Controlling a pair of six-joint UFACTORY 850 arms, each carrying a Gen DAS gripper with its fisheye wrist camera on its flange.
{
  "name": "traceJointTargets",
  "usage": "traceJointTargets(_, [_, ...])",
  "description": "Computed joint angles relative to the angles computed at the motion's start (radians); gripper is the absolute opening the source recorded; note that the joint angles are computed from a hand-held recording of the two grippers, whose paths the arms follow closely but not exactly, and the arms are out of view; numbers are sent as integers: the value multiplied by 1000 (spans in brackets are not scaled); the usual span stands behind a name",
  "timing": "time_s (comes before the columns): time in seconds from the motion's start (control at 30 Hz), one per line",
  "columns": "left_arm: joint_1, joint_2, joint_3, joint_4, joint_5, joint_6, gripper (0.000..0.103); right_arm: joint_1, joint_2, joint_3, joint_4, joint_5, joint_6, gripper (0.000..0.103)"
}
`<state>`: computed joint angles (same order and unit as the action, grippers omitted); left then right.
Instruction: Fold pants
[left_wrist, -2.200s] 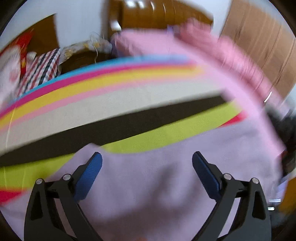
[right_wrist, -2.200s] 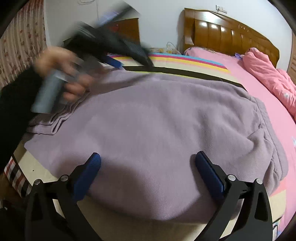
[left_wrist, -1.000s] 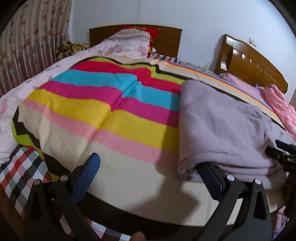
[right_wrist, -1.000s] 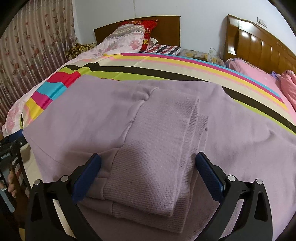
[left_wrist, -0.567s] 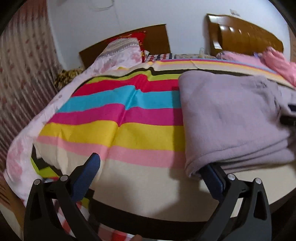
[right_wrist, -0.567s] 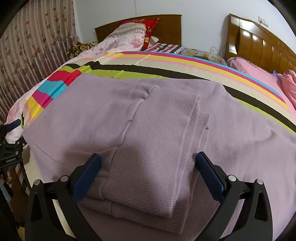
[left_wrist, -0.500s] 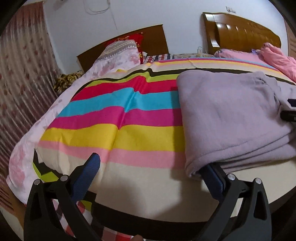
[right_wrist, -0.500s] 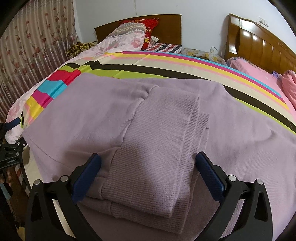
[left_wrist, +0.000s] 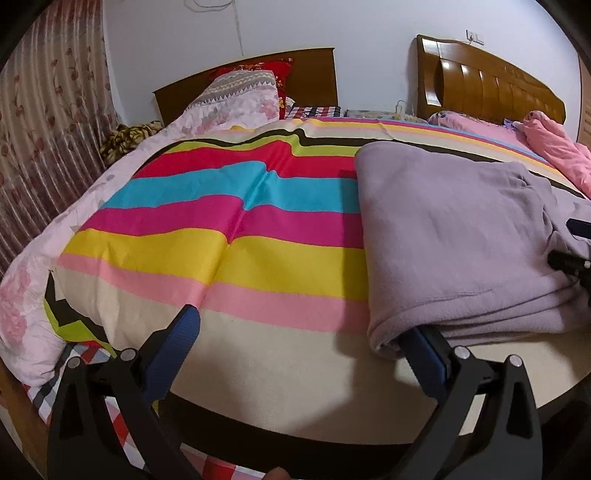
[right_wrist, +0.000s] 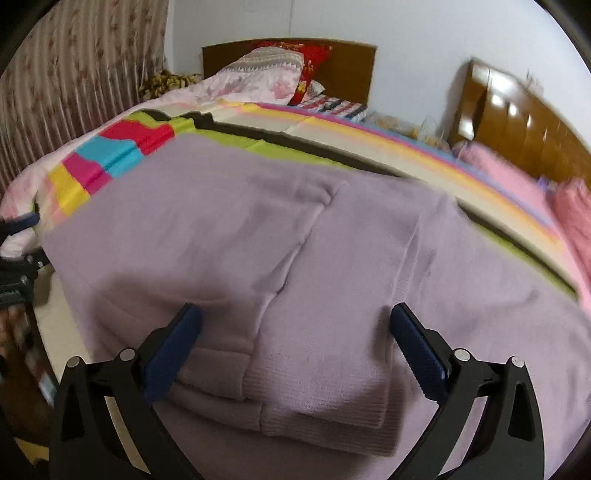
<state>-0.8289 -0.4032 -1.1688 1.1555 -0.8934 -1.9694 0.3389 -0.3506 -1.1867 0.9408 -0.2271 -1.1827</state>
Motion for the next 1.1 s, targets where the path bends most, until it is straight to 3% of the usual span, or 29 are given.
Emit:
traceJointTargets(0.23, [2, 5, 7, 12, 10, -5, 102, -19, -7, -6, 23, -24, -32, 98])
traceJointTargets(0.6, [-74, 17, 1, -52, -120, 70, 102, -14, -3, -1, 26, -14, -32, 98])
traceJointTargets(0.73, [-99, 108, 31, 101, -88, -156, 102, -14, -4, -2, 18, -18, -22, 98])
traceJointTargets(0.8, [-95, 106, -3, 176, -67, -185, 102, -15, -6, -10, -32, -37, 29, 98])
traceJointTargets(1.0, [-18, -93, -320, 134, 105, 106, 102, -120, 22, -21, -186, -245, 146, 98])
traceJointTargets(1.1, [22, -219, -497, 26, 180, 276, 102, -251, 98, 37, -4, -304, -50, 98])
